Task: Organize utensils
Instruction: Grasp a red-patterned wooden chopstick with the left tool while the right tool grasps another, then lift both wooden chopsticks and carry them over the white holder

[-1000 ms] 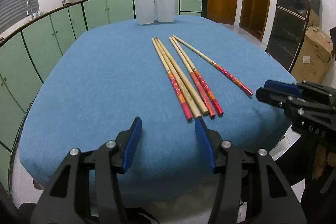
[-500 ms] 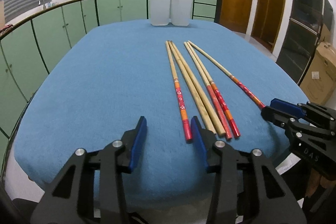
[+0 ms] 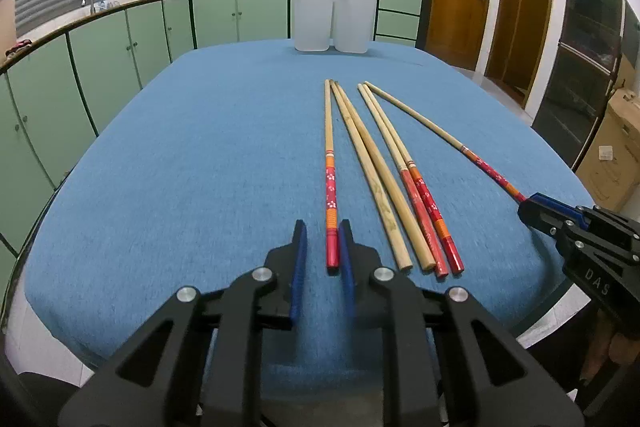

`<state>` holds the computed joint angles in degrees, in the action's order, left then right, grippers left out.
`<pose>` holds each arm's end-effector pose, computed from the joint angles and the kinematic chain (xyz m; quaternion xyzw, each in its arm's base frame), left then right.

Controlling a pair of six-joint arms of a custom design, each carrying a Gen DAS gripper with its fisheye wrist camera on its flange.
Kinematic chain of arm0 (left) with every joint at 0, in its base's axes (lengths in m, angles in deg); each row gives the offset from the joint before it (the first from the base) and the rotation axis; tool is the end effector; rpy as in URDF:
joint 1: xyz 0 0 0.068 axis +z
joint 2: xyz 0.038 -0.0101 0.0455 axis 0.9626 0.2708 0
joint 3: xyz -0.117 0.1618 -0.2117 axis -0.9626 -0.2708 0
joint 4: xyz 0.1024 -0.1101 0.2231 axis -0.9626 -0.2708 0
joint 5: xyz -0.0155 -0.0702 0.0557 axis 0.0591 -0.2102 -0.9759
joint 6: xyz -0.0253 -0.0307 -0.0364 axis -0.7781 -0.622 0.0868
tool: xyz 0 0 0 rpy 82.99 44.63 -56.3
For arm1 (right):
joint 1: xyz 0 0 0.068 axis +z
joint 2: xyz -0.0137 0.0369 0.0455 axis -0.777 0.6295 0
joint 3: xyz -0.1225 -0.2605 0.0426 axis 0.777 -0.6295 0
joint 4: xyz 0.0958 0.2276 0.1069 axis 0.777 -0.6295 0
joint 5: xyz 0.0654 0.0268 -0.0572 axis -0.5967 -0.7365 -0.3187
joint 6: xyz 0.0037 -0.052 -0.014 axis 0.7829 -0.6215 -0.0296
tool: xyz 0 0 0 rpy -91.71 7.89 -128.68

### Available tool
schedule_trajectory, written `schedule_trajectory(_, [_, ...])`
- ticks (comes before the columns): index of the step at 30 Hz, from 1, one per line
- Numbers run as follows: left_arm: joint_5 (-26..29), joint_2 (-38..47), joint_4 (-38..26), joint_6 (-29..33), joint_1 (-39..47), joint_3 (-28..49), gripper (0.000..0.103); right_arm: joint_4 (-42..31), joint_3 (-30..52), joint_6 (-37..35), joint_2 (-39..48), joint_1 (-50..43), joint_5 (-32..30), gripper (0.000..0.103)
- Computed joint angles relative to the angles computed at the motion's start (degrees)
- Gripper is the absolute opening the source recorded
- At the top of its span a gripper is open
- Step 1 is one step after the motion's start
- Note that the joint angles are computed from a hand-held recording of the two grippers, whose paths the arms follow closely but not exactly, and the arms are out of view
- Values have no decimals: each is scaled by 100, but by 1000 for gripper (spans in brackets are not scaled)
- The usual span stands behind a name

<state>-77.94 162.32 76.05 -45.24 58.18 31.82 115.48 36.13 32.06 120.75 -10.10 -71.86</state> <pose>0.2885 -0.0761 0.0529 -0.0054 0.9094 -0.0097 0.4159 0.3168 0.2610 0.0355 -0.0938 0.8962 0.1034 0.4211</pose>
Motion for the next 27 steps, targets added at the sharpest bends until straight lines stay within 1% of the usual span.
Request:
schedule_trajectory(1, [6, 9, 14, 4, 2, -3, 16, -25, 22, 18, 8, -3, 1, 14])
schedule_trajectory(2, [16, 10, 6, 18, 2, 5, 15, -68, 46, 63, 4, -14, 14, 11])
schedule_trajectory(3, [24, 7, 18, 32, 0, 2, 11, -96, 56, 123, 0, -25, 42, 8])
schedule_trajectory(4, [44, 16, 43, 32, 3, -3, 7, -111, 55, 239, -4, -35, 76, 8])
schedule_trajectory(5, [4, 22, 77, 13, -27, -25, 5, -141, 54, 357, -17, -34, 137, 8])
schedule_trajectory(9, [-103, -56, 39, -140, -15, -57, 5, -204, 24, 611, -66, 8, 234, 7])
schedule_trajectory(16, [-3, -238, -109, -229, 86, -115, 5, -105, -68, 376, -119, 81, 283, 6])
schedule_trajectory(19, [-20, -520, -67, -176, 95, -259, 5, 27, -251, 268, -346, 62, 326, 6])
schedule_trajectory(22, [2, -1048, -133, -63, 133, -437, 5, 155, -444, 134, -650, 94, 390, 5])
schedule_trajectory(27, [27, -1844, -522, 143, 188, -447, 5, 130, -558, -221, -1246, 167, 482, 5])
